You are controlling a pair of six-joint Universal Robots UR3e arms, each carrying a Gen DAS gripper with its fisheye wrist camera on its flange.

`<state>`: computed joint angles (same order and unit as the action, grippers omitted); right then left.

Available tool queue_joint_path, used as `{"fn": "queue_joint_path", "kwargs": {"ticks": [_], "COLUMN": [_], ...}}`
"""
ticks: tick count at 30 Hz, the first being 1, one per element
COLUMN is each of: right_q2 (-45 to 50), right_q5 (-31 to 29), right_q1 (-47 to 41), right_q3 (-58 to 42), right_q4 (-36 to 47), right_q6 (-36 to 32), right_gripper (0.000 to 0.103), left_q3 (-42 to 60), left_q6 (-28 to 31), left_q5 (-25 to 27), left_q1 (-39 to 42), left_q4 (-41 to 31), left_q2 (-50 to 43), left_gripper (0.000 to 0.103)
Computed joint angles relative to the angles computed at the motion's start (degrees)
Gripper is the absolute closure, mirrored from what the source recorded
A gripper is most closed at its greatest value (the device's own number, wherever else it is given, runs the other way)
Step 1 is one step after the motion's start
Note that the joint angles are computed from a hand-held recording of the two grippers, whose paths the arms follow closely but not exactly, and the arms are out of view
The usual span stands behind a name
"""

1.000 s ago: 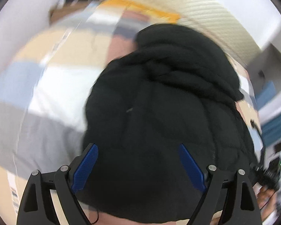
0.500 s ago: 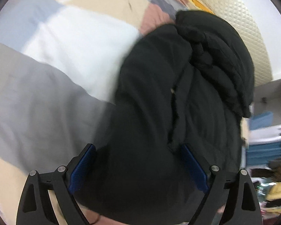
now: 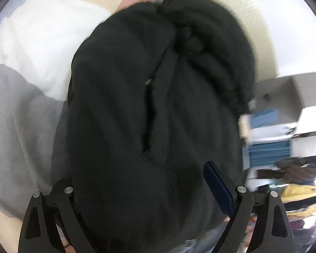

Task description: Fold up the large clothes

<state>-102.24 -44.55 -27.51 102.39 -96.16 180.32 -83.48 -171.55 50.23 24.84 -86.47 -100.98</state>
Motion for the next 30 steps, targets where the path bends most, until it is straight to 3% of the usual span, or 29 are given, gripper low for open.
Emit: {"fn": "queue_joint_path", "kwargs": {"ticks": [5, 7, 16, 19, 24, 30], "right_q2": [0.27, 0.34, 0.13, -0.61, -3.59, -8.15], "right_q5": [1.03, -0.91, -3.23, -4.42, -3.34, -1.93], "right_q1": [1.41, 2.47, 3.29, 4.55, 3.25, 1.06], "right_q3": [-1.37, -1.94, -1.41, -1.96, -0.40, 0.47], "right_q4": [-0.34, -1.65, -5.06, -7.25, -9.76, -5.35], "right_q6": [-2.48, -2.03, -0.39, -0.82, 0.37, 0.14], "right_gripper": [0.047, 0.060, 0.088, 0.091, 0.093, 0.096], "left_q3": [3.49, 4.24, -0.10, -1.32, -3.76, -5.56], "left_q6": [-2.08, -2.68, -3.42, -3.10, -2.98, -4.92], "left_q5": [2.54, 2.58, -0.42, -0.72, -0.87, 0.10], "left_q1": [-2.67, -2.89, -1.73, -1.67, -1.03, -2.00], "left_q4": [0.17, -0.21, 3.36, 4.26, 5.13, 7.04], "left_q2": [-2.81, -3.05, -1.51, 0.14, 3.78, 8.32], "left_gripper": [0.011, 0.011, 0.015, 0.027, 0.059, 0.081]}}
